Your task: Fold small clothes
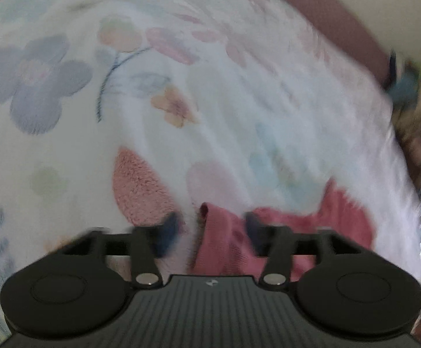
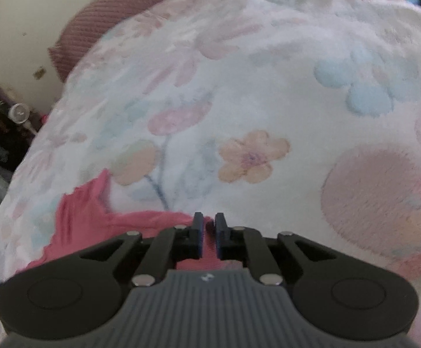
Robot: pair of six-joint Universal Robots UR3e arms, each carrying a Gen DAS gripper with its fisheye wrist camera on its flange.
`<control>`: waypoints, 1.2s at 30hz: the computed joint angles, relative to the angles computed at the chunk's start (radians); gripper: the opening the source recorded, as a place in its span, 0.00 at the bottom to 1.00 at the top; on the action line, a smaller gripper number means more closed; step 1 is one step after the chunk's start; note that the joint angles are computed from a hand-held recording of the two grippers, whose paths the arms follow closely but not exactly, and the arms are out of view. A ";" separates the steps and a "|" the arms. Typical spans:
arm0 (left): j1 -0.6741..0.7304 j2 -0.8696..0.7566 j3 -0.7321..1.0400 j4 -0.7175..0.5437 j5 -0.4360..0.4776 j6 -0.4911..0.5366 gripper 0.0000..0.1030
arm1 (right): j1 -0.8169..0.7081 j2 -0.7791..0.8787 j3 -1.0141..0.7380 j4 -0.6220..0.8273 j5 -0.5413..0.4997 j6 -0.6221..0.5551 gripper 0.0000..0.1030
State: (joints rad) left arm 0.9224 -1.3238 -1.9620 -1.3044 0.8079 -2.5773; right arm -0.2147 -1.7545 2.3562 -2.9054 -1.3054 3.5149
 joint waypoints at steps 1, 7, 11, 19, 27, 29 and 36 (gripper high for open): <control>0.031 0.010 -0.002 -0.053 -0.024 0.033 0.68 | 0.010 -0.034 0.013 0.008 -0.008 -0.008 0.19; 0.064 0.075 -0.039 -0.154 -0.016 0.103 0.43 | 0.061 -0.273 0.095 0.136 -0.003 -0.010 0.19; 0.085 0.235 -0.096 -0.148 -0.079 0.152 0.06 | 0.150 -0.423 0.155 0.181 -0.050 0.049 0.21; -0.337 0.273 0.070 -0.080 0.092 0.174 0.06 | 0.290 -0.663 0.233 0.320 -0.162 0.171 0.23; -0.448 0.185 0.034 -0.101 0.130 0.126 0.46 | 0.375 -0.693 0.229 0.320 -0.208 0.256 0.24; -0.306 0.254 0.050 -0.277 0.034 0.235 0.52 | 0.405 -0.688 0.219 0.322 -0.232 0.244 0.25; -0.207 0.163 0.112 -0.247 0.040 0.195 0.32 | 0.510 -0.583 0.206 0.226 -0.305 0.289 0.27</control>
